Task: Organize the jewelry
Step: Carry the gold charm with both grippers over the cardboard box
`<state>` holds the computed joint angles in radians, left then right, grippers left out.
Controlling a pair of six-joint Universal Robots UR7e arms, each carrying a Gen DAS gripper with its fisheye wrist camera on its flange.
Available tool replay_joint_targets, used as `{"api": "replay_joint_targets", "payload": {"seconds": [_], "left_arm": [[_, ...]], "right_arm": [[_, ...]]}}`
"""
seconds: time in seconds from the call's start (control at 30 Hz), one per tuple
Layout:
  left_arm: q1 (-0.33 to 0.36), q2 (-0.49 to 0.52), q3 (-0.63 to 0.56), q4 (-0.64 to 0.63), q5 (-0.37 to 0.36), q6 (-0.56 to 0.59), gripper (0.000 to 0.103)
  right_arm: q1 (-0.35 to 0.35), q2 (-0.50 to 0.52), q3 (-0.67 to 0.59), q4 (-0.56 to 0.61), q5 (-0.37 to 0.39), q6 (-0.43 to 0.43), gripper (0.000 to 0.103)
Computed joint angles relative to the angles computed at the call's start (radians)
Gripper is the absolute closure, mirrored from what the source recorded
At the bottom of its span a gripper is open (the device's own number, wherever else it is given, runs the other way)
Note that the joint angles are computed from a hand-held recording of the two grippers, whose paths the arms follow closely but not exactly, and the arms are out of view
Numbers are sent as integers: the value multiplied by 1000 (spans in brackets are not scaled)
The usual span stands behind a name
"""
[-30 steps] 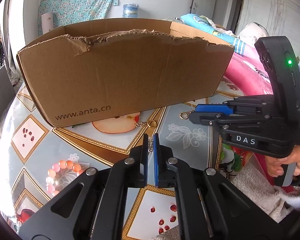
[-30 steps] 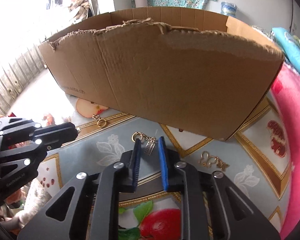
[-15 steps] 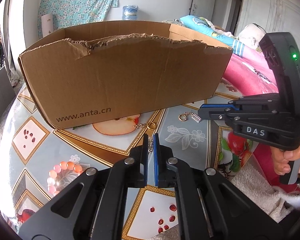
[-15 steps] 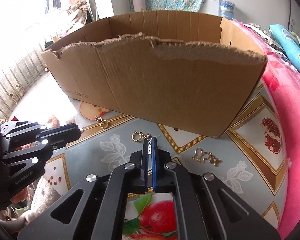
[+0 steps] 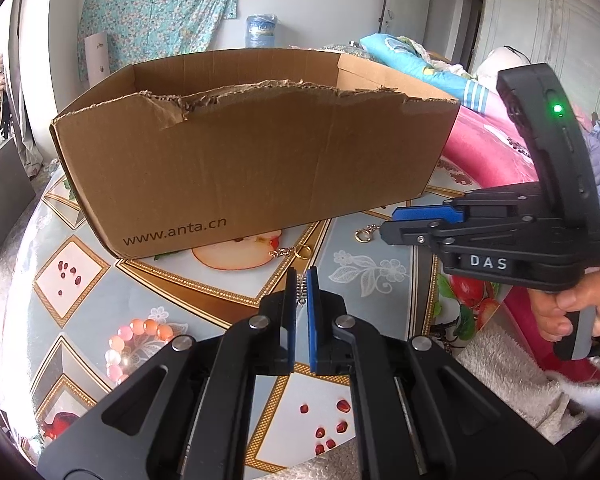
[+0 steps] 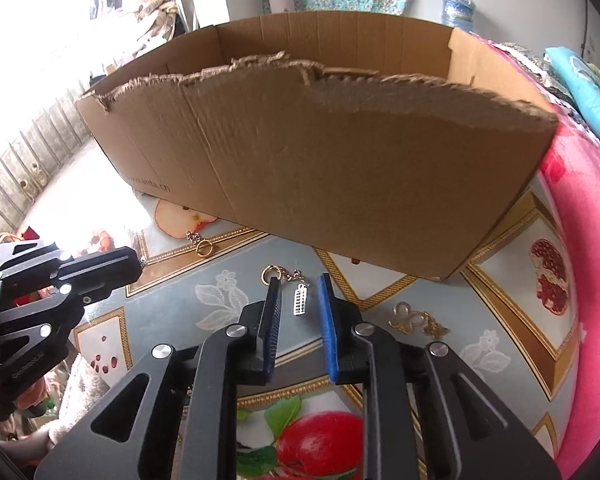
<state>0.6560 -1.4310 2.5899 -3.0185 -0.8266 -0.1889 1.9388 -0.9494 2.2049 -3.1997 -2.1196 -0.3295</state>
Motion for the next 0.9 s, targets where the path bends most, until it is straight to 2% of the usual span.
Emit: {"api": "replay_joint_targets", "payload": {"seconds": [0.07,0.17,0.27,0.6,0.9], "left_arm": [[6,3,-2,-2,-3,-1,99],[11,7,-2,-13,-7,3,99],[16,11,-3,-27,-11,9,99],[6,-8,9,-30,-5,5,99],[-83,-102,28,-6,30,5,99]], "right_arm": [[4,12,-11,8,-17,-16,84],[4,4,-20,49,3,-15,98],[8,7,-17,36,-4,-27,100],[20,-34,32,-27,8,-17,101],[61,-127,78,-95,84,-22,100]]}}
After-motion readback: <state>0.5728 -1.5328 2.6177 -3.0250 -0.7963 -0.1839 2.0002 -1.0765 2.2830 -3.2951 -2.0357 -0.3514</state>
